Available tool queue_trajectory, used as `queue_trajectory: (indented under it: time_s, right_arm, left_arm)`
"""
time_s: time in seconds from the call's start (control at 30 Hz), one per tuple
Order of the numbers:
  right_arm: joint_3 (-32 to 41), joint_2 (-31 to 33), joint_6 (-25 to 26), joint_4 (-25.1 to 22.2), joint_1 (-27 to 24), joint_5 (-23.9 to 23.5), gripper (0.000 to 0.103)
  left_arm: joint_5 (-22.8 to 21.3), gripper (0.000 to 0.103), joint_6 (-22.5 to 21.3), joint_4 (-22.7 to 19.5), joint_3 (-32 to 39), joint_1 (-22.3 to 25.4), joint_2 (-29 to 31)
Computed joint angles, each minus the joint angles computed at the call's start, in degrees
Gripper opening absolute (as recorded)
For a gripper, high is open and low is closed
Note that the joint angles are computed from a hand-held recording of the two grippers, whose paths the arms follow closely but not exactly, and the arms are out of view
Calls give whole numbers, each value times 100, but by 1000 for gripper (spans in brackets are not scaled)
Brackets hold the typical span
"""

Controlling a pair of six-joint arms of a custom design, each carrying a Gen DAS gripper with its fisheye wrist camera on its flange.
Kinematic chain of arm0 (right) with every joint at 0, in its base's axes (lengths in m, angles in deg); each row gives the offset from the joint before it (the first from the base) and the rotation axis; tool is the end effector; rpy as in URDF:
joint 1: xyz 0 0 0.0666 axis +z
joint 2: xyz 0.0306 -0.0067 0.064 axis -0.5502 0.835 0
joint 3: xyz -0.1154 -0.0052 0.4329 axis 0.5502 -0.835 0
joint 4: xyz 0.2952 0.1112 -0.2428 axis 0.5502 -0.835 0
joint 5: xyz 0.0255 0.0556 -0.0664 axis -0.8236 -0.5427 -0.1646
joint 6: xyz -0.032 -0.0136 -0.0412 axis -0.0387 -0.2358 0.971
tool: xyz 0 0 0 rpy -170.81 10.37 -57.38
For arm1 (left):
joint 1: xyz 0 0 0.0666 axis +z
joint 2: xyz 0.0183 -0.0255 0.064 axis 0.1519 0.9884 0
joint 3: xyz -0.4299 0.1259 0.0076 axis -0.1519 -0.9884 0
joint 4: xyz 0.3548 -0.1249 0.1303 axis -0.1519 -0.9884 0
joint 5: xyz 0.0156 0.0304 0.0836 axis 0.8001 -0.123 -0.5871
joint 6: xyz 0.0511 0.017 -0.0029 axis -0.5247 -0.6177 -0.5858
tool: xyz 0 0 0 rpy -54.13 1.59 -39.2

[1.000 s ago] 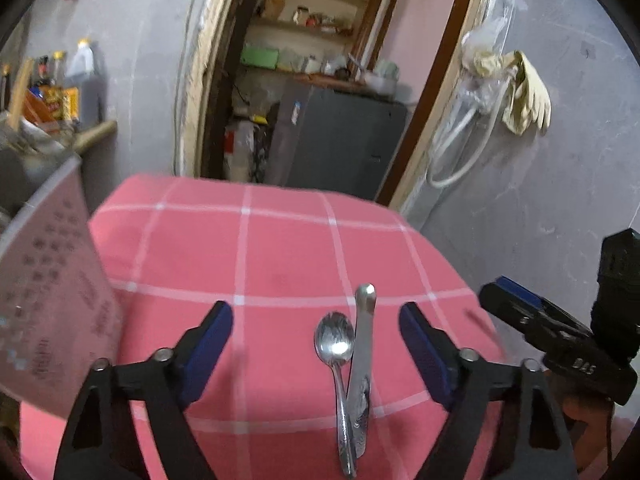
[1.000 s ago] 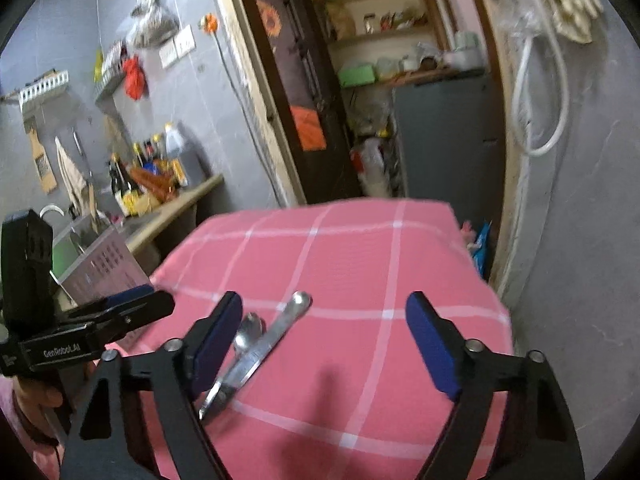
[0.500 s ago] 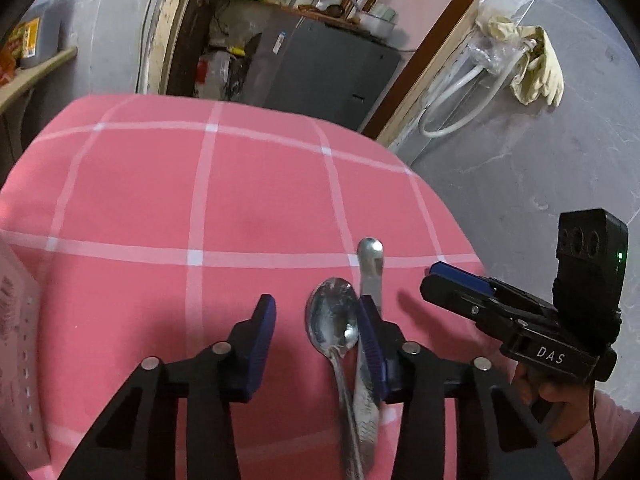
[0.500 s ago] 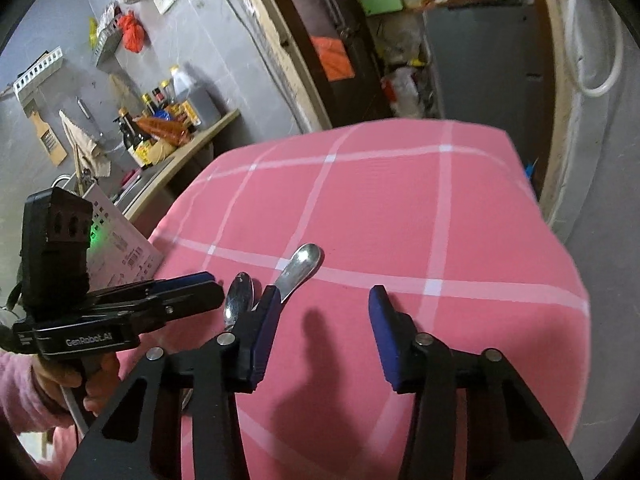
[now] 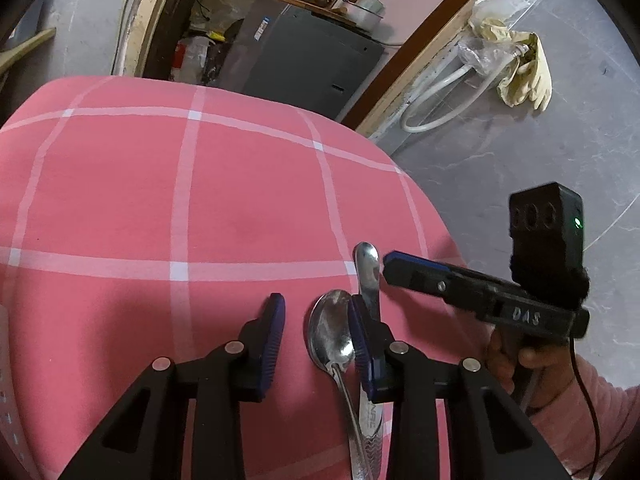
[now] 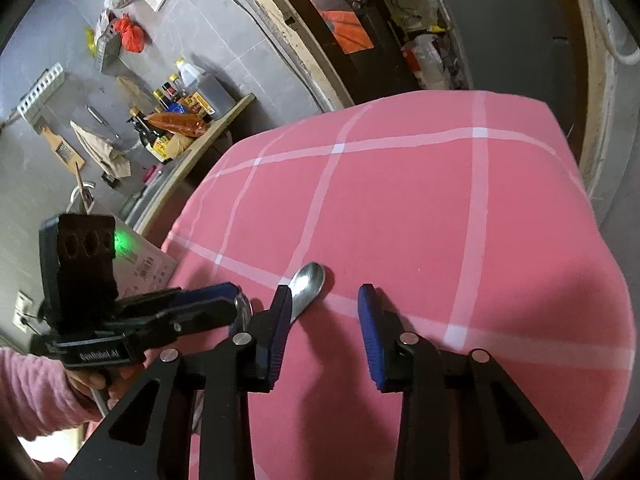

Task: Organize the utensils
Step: 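Close the left tool on the silver spoon while the right tool closes on the knife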

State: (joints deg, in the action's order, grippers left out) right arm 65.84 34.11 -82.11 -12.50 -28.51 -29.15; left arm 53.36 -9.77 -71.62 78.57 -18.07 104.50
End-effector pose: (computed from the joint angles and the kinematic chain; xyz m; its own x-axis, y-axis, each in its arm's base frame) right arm 0.6163 0.0747 0.4108 -0.8350 -0.1450 -0.5308 -0.4500 0.7352 0.5070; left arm 0.5406 -0.2804 0.4389 -0.8203 -0.2140 -0.5304 0.1057 0.8547 -0.5083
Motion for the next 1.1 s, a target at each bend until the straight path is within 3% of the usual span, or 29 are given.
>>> queue_trajectory:
  time_s: [0.37,0.57,0.67,0.93,1.1]
  right_arm:
    - [325,326,-75,-291,52,-514,23]
    - [295,368,-191,-310,53,-658,9]
    - [278,368,-203,-335,54,-713,6]
    - [-89,47,-452,170,42,-476,4]
    - [-547,-509,-755,829,-70,-130,4]
  left_arm:
    - [529,19,48,44,45,83,97]
    - [820,16,238,59,80,143,152]
    - [739,8,193,-111,171,128,198]
    - [650,3,234,-581,396,113,245]
    - [-57,2,130,-986,577,-59,109]
